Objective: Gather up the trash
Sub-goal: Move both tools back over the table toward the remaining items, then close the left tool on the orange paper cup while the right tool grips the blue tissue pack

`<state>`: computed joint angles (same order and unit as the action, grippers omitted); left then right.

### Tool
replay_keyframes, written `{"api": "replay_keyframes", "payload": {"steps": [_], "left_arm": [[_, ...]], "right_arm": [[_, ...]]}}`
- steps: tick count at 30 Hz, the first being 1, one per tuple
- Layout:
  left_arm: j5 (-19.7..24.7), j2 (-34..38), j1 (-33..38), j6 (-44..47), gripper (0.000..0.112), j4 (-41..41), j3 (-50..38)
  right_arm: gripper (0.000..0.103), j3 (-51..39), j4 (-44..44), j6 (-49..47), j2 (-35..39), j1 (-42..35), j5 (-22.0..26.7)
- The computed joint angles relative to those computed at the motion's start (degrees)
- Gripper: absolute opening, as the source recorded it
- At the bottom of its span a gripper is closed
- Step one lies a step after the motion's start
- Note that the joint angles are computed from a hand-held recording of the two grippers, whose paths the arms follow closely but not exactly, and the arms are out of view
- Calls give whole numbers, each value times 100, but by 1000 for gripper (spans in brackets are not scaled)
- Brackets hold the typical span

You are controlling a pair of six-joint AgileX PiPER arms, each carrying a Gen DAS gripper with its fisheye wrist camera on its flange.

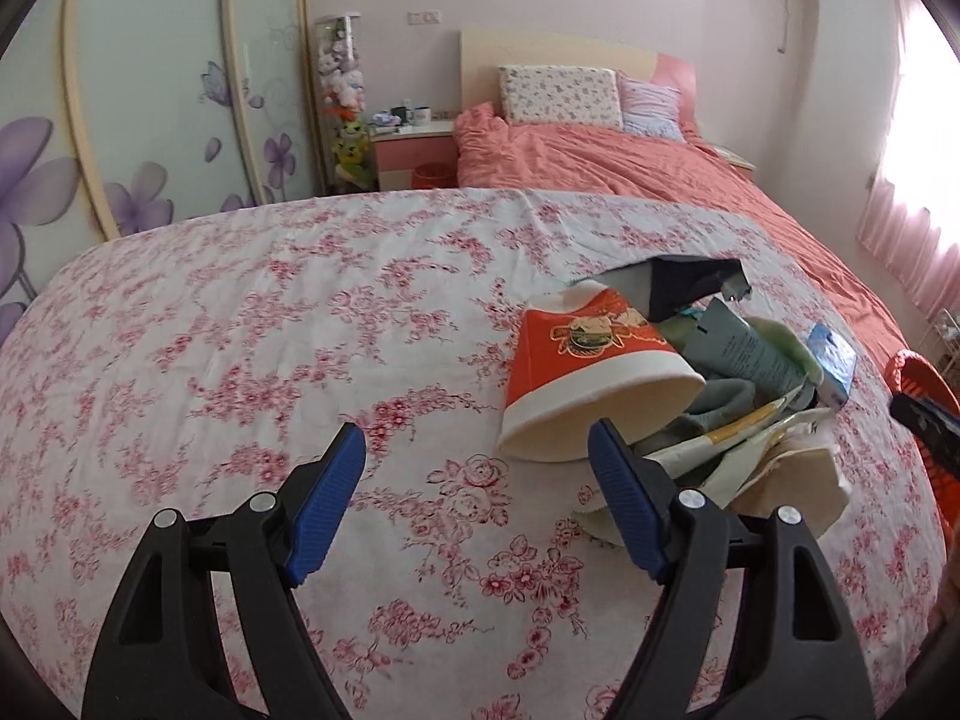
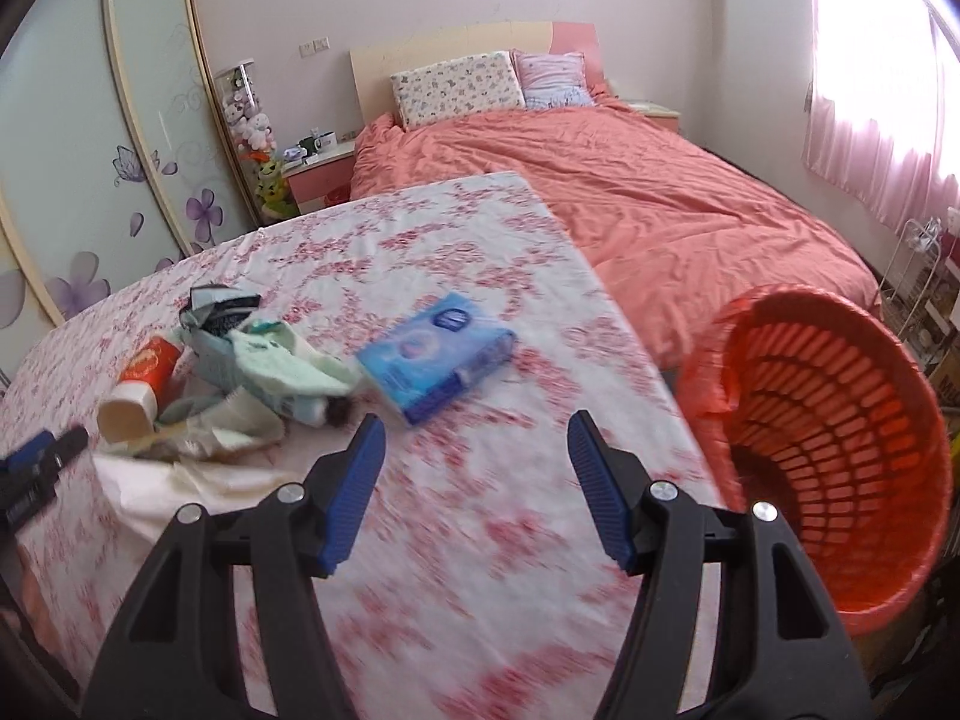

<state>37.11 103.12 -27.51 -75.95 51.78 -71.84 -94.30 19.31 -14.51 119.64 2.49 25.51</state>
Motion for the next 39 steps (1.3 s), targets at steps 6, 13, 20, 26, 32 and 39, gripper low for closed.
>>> {"api": "replay_keyframes", "payload": {"steps": [6,13,20,26,32,39], "left_arm": [[-138,327,130,459,67,-206,-286],[-52,764,397,943,59,-691,-887],[33,1100,531,1465,31,-1236,-1349],[-106,872,673,1251,12,-1120,-989],[-321,301,852,901,11,-848,-140],[-628,175,924,1166,16,-1153,6]], "right_arm": [[68,-1119,-850,1310,665,290,439],[73,-3030,-1541,2538,1702,530,1511],[73,-5255,-2411,3319,2903,758,2939],[62,-3594,-1968,2567,2118,592,2008],[61,-1881,-1157,1255,1237,359,1165],[63,-1497,-1162,1361,1024,361,966]]}}
